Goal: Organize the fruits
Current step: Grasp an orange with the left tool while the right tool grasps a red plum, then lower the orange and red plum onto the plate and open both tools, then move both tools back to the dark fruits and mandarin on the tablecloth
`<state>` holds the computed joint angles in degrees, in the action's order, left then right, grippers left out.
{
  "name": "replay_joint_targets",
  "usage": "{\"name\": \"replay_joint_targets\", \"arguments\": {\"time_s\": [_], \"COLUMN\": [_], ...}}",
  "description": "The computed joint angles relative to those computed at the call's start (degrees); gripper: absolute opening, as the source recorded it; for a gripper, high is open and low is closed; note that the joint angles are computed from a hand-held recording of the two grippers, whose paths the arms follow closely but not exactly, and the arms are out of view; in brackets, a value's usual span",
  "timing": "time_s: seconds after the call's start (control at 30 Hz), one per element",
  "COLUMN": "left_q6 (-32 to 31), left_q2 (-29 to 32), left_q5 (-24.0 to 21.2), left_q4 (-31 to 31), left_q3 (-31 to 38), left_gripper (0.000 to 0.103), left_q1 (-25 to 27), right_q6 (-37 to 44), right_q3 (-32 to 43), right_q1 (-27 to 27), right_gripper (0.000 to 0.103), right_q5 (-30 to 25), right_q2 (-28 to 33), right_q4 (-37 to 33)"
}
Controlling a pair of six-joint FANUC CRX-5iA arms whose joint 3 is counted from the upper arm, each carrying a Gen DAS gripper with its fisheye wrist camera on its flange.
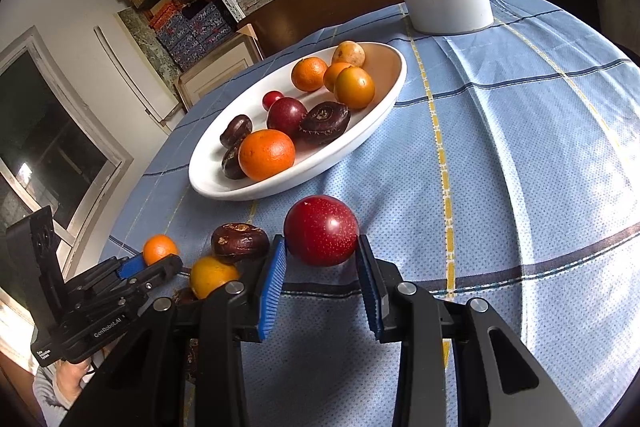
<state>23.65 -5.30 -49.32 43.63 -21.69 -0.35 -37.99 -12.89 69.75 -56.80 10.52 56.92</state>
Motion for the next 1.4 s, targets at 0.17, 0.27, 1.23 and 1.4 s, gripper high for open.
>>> {"name": "replay_joint_targets", "arguments": {"time_s": [0.17,0.27,1.23,1.4], "left_q6": [-1.6,-1.1,7.4,7.3], "left_q2": [-0.3,1.0,10.5,7.7], "left_q5": [-1.1,-1.7,6.7,8.6], "left_q4": [2.0,2.5,1.9,2.9], "left_q3": [0.3,2.5,12.4,8.5], "left_gripper": [0.035,0.035,0.074,0.092], "left_q1": [-0.5,-1.2,-6.4,-4.7], "right_q6": [-1.8,-4.3,8.5,1.8], "right_q3": [-0.6,-1.7,4.9,1.6], "right_q1": [0.5,0.7,-5.2,-4.0], "right_gripper": [0.036,0.036,0.047,0.054], "right_q5": [-1.0,-1.4,-3.0,-4.5], "right_q2": [-0.3,-1.2,1.9,-0.2], "right_q4": [2.5,6.1,6.0,6.9]}}
